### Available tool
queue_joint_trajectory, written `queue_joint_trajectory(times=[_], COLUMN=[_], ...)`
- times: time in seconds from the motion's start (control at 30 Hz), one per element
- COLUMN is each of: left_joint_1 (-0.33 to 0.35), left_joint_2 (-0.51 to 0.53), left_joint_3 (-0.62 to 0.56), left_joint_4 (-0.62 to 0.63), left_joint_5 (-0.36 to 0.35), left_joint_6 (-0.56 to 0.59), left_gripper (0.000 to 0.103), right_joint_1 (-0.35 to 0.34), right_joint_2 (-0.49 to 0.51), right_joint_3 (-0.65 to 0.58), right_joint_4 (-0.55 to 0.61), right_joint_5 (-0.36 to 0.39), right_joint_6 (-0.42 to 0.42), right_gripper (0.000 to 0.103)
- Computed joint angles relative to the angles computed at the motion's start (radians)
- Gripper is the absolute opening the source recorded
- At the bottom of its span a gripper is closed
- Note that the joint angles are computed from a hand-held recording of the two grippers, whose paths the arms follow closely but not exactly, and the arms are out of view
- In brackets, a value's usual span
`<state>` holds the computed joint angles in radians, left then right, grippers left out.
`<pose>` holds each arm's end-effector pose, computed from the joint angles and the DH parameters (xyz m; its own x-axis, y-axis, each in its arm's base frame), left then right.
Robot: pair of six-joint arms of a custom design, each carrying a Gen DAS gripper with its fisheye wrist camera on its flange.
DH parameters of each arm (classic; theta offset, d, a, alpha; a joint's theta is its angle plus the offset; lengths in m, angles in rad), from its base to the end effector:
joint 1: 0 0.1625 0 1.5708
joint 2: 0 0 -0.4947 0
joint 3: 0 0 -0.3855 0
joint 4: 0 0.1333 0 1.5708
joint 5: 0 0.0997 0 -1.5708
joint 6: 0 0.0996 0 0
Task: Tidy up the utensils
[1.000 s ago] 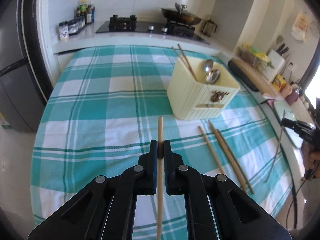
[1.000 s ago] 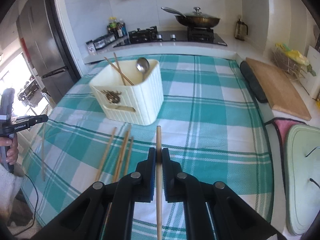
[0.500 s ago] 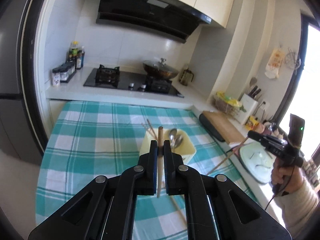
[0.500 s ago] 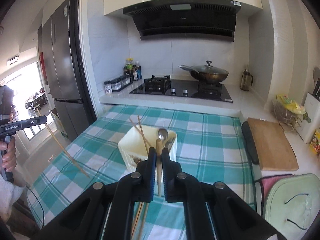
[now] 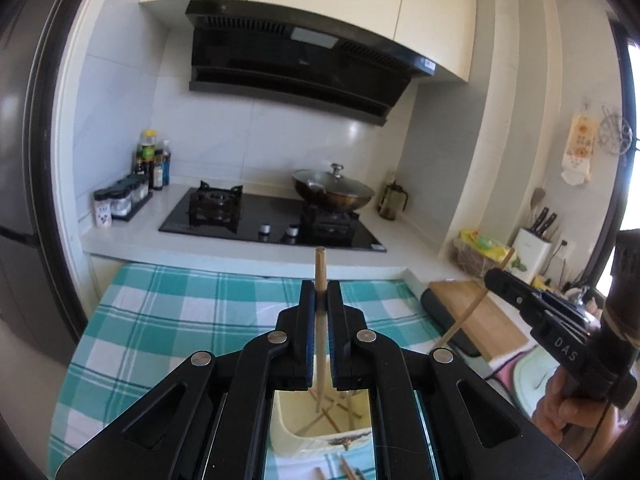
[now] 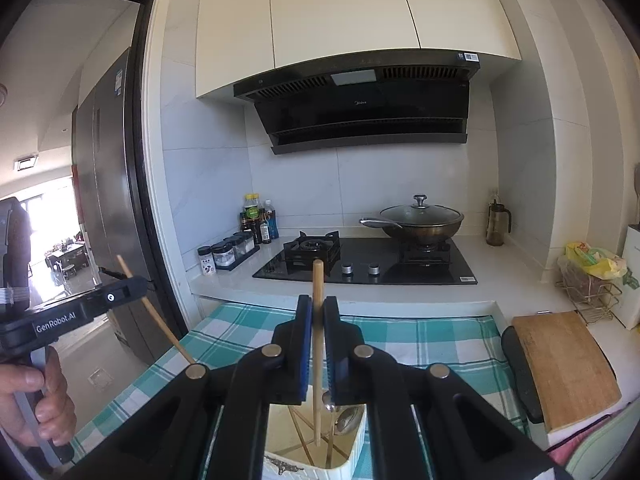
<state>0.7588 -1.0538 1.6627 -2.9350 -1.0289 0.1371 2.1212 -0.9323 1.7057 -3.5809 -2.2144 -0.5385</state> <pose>-0.3750 -0.6100 0.3783 -0.7659 0.4433 -0.4657 0.6390 0.4445 -0.6278 0.4176 -0.5400 0.3585 -0.7519 -0.0877 0.6534 -0.6490 0.2732 -0.7101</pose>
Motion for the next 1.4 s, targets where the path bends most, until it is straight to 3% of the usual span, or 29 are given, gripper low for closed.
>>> queue_joint_trajectory(times=[0.1, 0.33, 0.37, 0.43, 0.47, 0.5, 0.57, 0.7, 0.83, 0.9, 1.07, 1.17, 1.3, 1.4], left_joint_1=[0.017, 0.052, 0.051, 0.045, 0.038, 0.03, 0.015, 0.016, 0.032, 0.044, 0.061, 0.066, 0.073, 0.081], left_joint_2=[0.033, 0.081, 0.077, 0.053, 0.037, 0.023, -0.024, -0.127, -0.209, -0.23, -0.22, -0.188, -0.118, -0.1], left_joint_3=[-0.01, -0.059, -0.053, -0.028, -0.01, 0.002, 0.041, 0.132, 0.309, 0.409, 0.571, 0.599, 0.599, 0.583], left_joint_4=[0.08, 0.329, 0.33, 0.299, 0.27, 0.252, 0.25, 0.364, 0.408, 0.373, 0.268, 0.189, 0.1, 0.094], left_joint_5=[0.011, 0.013, 0.015, 0.005, 0.013, 0.027, 0.045, 0.028, 0.054, 0.074, 0.129, 0.153, 0.25, 0.264], left_joint_6=[-0.032, -0.159, -0.172, -0.171, -0.158, -0.147, -0.122, -0.133, -0.174, -0.208, -0.321, -0.326, -0.277, -0.258], left_gripper=[0.004, 0.006, 0.013, 0.04, 0.06, 0.073, 0.08, 0.096, 0.096, 0.096, 0.096, 0.096, 0.096, 0.096], right_joint_1=[-0.028, -0.083, -0.085, -0.08, -0.077, -0.074, -0.052, -0.024, -0.035, -0.058, -0.156, -0.192, -0.223, -0.224], right_joint_2=[0.032, 0.056, 0.061, 0.061, 0.054, 0.045, 0.035, -0.023, -0.088, -0.097, -0.079, -0.059, -0.072, -0.055], right_joint_3=[-0.011, -0.077, -0.082, -0.076, -0.055, -0.037, 0.006, 0.128, 0.333, 0.447, 0.678, 0.74, 0.761, 0.747], right_joint_4=[0.021, 0.411, 0.431, 0.407, 0.365, 0.321, 0.196, 0.108, 0.042, -0.015, -0.114, -0.185, -0.172, -0.188], right_joint_5=[-0.013, -0.097, -0.103, -0.086, -0.065, -0.043, -0.034, -0.047, -0.117, -0.171, -0.271, -0.312, -0.309, -0.324], right_joint_6=[-0.01, 0.194, 0.204, 0.187, 0.173, 0.161, 0.118, 0.093, 0.117, 0.142, 0.282, 0.331, 0.372, 0.353], right_gripper=[0.006, 0.007, 0.007, 0.012, 0.031, 0.053, 0.057, 0.059, 0.061, 0.061, 0.061, 0.061, 0.061, 0.061])
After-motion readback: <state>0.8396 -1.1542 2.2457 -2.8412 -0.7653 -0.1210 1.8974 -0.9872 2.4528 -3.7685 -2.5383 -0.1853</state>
